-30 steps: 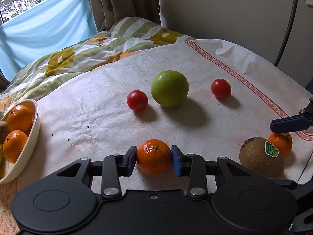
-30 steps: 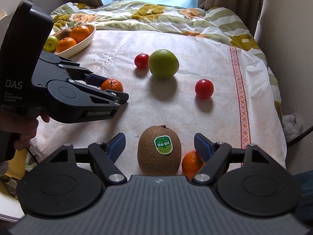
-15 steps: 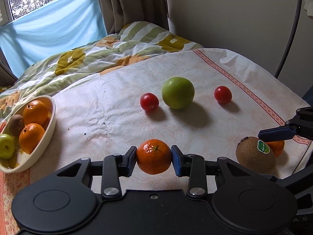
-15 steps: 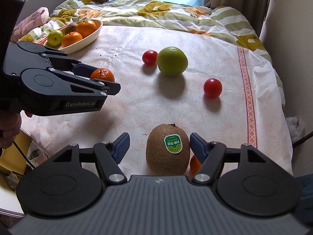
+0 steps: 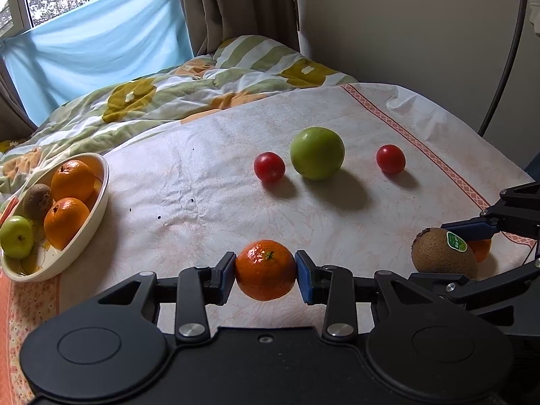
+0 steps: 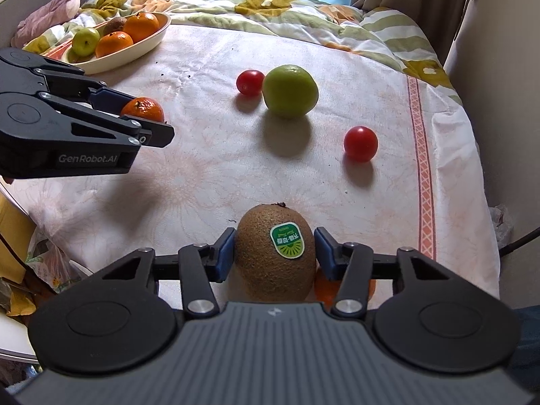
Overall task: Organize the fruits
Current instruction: 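Carry the mandarin and kiwi over the duck bowl with both tools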
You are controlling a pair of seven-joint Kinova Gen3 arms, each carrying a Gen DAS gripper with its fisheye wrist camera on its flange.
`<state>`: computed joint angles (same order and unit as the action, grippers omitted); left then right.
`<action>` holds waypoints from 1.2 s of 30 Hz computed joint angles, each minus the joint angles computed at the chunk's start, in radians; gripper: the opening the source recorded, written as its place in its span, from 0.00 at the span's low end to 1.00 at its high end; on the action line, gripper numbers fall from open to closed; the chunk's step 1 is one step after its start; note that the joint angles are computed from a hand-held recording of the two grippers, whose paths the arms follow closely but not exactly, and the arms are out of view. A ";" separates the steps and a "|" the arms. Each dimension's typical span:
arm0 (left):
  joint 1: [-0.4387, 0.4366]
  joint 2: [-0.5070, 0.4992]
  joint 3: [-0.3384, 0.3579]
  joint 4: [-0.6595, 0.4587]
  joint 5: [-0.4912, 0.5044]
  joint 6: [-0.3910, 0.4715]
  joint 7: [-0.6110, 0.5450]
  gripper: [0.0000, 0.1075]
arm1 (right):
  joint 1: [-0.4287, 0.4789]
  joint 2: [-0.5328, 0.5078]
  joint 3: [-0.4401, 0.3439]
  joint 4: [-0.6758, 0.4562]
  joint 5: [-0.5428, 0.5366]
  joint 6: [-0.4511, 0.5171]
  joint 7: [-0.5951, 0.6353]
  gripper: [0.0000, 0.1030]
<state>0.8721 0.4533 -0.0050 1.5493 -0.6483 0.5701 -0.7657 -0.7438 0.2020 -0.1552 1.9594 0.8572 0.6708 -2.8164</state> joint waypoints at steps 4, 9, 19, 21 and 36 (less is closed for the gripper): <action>0.004 -0.015 -0.005 0.010 -0.007 0.000 0.018 0.39 | 0.008 -0.005 0.001 0.003 -0.009 -0.010 0.004 0.62; -0.011 -0.039 -0.001 0.024 -0.013 0.007 0.038 0.39 | 0.011 -0.014 -0.002 -0.010 -0.024 -0.017 -0.001 0.62; -0.046 -0.119 0.012 0.067 -0.071 0.052 0.109 0.39 | -0.002 -0.001 -0.009 -0.120 -0.042 -0.006 0.054 0.62; -0.060 -0.139 0.021 0.076 -0.086 0.066 0.127 0.39 | -0.006 0.007 -0.006 -0.152 -0.049 -0.006 0.076 0.62; -0.303 -0.268 0.101 0.124 -0.079 0.093 0.024 0.39 | -0.073 0.175 0.059 -0.529 -0.194 0.006 0.287 0.62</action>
<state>0.5690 0.1856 0.0956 1.6729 -0.7272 0.6628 -0.7412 -0.8172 0.3773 -0.0957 1.4307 0.6634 0.6772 -2.5294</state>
